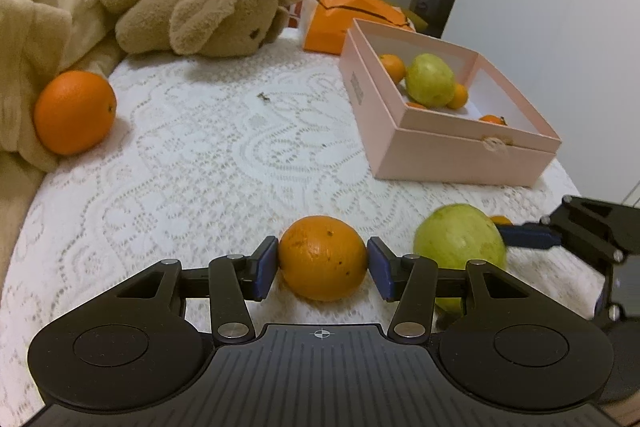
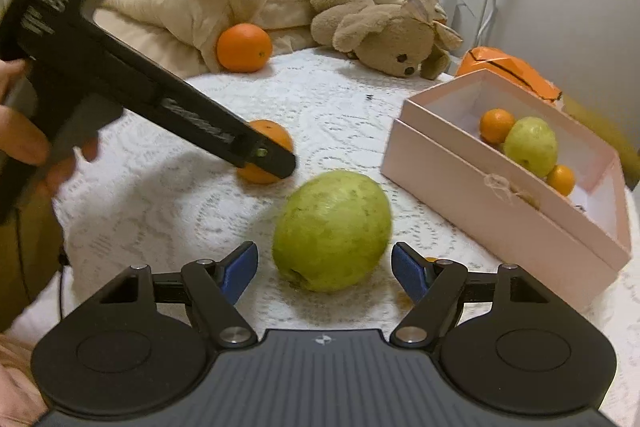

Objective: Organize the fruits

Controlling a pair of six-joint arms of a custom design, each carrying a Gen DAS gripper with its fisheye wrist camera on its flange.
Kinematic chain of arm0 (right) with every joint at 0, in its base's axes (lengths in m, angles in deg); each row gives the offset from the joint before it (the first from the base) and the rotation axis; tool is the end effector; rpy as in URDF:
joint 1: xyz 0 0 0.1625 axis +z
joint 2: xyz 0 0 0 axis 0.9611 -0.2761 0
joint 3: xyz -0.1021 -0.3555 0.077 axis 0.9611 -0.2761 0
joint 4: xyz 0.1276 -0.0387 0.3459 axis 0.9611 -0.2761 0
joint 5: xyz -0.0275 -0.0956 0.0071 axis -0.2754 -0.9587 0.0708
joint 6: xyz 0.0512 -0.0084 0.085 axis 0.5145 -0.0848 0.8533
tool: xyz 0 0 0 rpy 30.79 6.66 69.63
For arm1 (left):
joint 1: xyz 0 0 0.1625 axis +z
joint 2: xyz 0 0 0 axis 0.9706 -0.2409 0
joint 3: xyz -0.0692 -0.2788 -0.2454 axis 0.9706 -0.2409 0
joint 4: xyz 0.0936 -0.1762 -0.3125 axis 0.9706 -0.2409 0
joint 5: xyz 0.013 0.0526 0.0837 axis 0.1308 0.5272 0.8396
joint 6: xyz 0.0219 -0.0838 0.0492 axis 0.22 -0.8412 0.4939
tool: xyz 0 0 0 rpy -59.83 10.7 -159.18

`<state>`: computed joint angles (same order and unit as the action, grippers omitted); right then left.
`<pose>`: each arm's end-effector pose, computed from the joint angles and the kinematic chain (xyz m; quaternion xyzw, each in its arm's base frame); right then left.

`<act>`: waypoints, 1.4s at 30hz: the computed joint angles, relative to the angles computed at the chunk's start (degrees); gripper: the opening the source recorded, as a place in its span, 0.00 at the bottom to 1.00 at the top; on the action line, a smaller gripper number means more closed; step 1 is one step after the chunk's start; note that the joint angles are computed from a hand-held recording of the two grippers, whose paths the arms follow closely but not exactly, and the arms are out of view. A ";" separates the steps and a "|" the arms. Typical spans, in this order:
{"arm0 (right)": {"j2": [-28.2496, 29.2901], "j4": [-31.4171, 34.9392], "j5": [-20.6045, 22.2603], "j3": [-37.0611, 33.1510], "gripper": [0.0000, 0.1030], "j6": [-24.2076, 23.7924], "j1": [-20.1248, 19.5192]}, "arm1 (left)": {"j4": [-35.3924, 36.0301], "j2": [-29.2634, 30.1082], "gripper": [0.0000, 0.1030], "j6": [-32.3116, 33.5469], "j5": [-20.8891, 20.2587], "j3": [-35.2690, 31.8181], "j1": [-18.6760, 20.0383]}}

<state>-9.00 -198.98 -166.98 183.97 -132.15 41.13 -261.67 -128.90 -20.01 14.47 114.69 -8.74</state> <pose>0.3108 -0.4222 -0.0849 0.5342 -0.7961 0.2057 0.1963 0.0430 -0.4053 0.2758 0.1234 0.8874 -0.3520 0.2710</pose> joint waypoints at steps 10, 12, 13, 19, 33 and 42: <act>-3.45 -2.09 0.39 3.32 0.67 0.32 -0.99 | 2.72 -3.03 0.52 -2.01 0.46 2.29 -1.84; -3.89 0.23 1.61 3.11 0.67 1.26 -1.31 | 3.12 -3.27 0.52 -2.28 0.79 2.59 -2.06; -3.72 0.91 2.07 2.80 0.67 1.78 -1.38 | 3.19 -3.30 0.52 -2.42 0.89 2.64 -2.08; -0.12 0.04 1.95 -1.08 0.68 2.32 -0.96 | 3.33 -3.66 0.52 -3.38 0.59 2.59 -1.89; -2.05 2.97 -0.01 -0.33 0.57 4.49 -0.59 | 2.61 -3.31 0.52 -3.82 1.18 2.82 -2.29; -3.59 0.16 0.67 0.57 0.57 5.97 -0.21 | -4.24 -2.98 0.52 -2.06 -1.85 1.22 -3.52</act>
<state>-12.59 -198.82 -166.31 184.55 -126.18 40.92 -265.91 -131.88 -22.06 12.62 115.91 -12.26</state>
